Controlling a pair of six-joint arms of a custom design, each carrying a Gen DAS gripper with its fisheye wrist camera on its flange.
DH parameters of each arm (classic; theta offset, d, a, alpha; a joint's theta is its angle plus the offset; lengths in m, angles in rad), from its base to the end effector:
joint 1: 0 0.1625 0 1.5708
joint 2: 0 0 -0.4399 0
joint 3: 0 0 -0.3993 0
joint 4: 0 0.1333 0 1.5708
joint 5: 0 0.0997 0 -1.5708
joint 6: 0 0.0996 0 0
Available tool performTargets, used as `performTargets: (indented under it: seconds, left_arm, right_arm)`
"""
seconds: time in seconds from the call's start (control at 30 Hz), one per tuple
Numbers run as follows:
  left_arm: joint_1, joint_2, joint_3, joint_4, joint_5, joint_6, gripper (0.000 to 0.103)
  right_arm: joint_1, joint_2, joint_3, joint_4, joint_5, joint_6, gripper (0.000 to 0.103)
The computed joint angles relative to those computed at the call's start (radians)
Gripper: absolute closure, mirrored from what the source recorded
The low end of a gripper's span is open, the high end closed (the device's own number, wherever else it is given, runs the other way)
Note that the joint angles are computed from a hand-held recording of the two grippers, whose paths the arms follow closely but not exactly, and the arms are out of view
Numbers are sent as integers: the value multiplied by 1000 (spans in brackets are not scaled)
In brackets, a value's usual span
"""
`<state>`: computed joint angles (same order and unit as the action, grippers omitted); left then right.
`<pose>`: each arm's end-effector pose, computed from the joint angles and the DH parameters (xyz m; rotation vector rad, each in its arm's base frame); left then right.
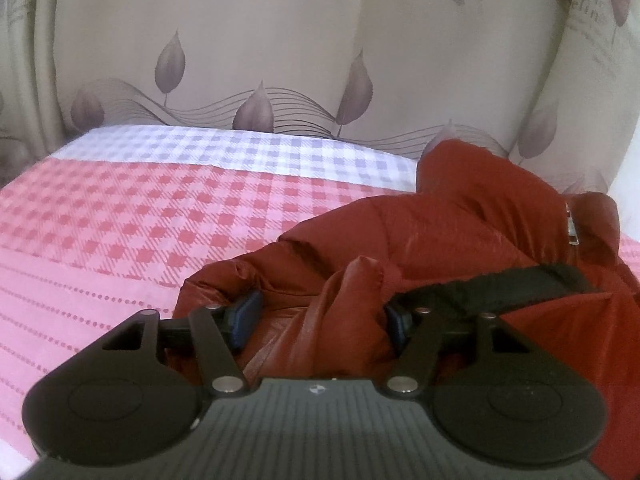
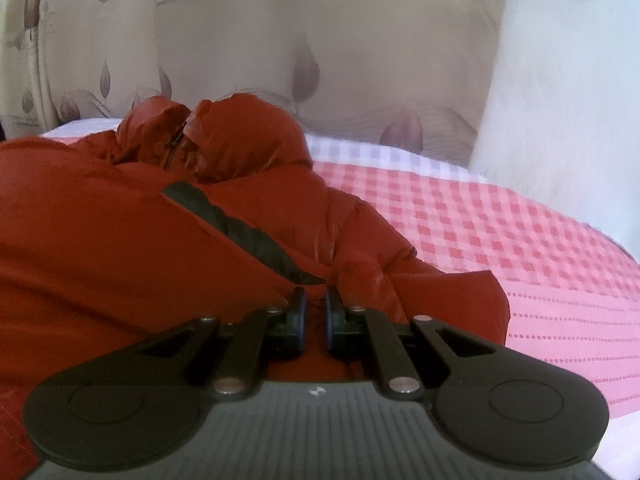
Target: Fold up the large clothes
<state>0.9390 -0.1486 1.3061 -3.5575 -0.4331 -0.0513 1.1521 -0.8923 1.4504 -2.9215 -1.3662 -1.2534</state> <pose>-0.2291 -0.6918 -0.0928 0.0331 2.0739 -1.2556 -0.1664 -0.7515 0.2961 1.1274 -2.2739 0.9044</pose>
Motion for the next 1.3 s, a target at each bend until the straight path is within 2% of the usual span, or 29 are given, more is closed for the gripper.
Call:
performTargets:
  seconds: [0.3,0.5,0.53,0.6,0.7,0.77,0.83,0.93,1.03,1.17,1.3]
  left_arm:
    - [-13,26,-31,-34,42,44,37]
    - [-13,26,-32,-35,43,50,37]
    - [-13,26,-33,-34,44,50,37]
    - [-13,26,-33,-32,45,52,37]
    - [-13,27,-32,-39,45,59,37]
    - [-13,27,-33,-39,44,58,37]
    - [-13,26,-30,-41,40,57,37]
    - [-14,26,-30,-41,42,58,37]
    - [-14,24,-28,-42,38,53,37]
    - [-13,21,-25,-46,31,41,37]
    - [-14,20,-22,-60,27,40,36]
  right_arm:
    - [-5,-9,26,-49,19,-9,96]
    - [-8,-17,1,23,33,26,95]
    - [0,-22,-2,32,14,32,95]
    - [18,-36,37,-47,-19,18,94]
    - [30,-95,136,-133,84,5,93]
    - [47,-145,200,-97,152,-24,93]
    - [79,-186,256,-4,170,-97,93]
    - [128,-195,315,67,147,-204,93]
    - [171,-146,338,11,85,-276,93]
    - [192,-78,287,21,13,-253,93]
    - [180,-48,218,136,-1,-168,94]
